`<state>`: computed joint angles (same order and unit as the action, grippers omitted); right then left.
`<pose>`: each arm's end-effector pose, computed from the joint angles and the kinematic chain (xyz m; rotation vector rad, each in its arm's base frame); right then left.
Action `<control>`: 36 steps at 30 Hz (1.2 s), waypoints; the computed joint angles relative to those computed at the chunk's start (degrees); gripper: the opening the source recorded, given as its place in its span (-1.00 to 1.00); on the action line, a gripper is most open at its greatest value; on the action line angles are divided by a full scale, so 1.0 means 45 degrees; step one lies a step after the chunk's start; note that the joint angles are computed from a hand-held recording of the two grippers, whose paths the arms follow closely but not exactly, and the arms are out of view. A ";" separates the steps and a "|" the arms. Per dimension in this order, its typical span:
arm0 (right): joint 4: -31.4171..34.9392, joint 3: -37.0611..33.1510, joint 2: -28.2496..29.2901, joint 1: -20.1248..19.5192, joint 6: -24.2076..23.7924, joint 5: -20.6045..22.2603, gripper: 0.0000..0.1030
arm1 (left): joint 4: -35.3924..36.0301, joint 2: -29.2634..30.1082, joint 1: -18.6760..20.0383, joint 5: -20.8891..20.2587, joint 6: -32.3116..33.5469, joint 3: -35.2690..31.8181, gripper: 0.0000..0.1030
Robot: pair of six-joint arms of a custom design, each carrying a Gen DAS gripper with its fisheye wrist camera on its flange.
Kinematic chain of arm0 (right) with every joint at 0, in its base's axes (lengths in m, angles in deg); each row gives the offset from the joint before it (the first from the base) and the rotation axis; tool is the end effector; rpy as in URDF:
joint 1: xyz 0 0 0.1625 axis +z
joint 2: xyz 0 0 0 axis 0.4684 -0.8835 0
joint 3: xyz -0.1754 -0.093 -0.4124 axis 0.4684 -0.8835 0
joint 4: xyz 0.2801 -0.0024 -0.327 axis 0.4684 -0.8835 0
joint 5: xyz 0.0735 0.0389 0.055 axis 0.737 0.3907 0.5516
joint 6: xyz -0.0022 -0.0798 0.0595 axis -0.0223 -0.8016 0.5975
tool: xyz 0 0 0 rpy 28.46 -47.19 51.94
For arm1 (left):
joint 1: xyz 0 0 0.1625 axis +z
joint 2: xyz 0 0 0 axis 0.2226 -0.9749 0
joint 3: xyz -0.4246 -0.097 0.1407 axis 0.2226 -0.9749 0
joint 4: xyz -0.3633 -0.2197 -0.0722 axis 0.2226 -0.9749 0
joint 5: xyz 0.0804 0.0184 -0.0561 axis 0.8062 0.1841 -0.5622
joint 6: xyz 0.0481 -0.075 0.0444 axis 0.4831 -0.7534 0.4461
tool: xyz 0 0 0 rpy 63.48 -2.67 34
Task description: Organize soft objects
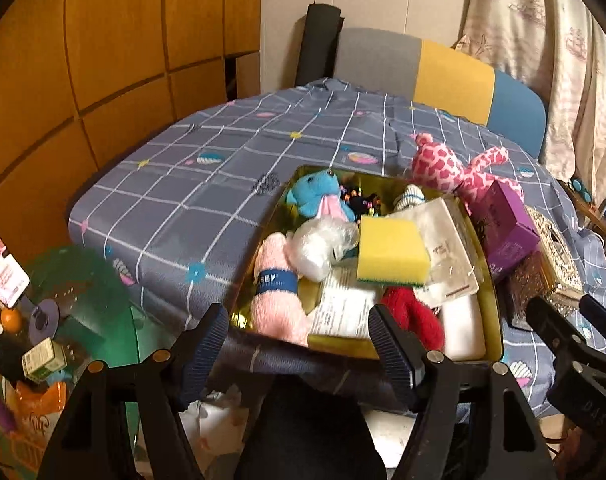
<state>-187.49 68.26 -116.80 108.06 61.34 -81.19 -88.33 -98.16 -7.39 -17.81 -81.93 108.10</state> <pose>0.3986 -0.2828 0.0893 0.9681 -2.3774 0.7726 -0.1315 -0.2102 0.3114 -0.3257 1.9961 -1.0649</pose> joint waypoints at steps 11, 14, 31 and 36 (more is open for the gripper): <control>0.0102 0.0439 -0.0146 0.0254 0.0849 -0.0677 0.99 | -0.1057 0.0750 -0.0362 -0.0408 0.0784 0.0380 0.31; 0.0175 0.0462 -0.0189 0.0255 0.0994 -0.0653 0.99 | -0.1039 0.0850 -0.0448 -0.0416 0.0780 0.0378 0.31; 0.0519 0.0442 -0.0185 0.0150 0.1107 -0.0549 0.99 | -0.0984 0.0770 -0.0415 -0.0454 0.0771 0.0388 0.31; 0.0697 0.0428 -0.0172 0.0097 0.1207 -0.0557 0.99 | -0.0976 0.0811 -0.0464 -0.0433 0.0795 0.0380 0.31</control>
<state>-184.35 70.18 -117.57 108.49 66.77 -83.70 -92.72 -94.51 -9.48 -19.76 -78.35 109.81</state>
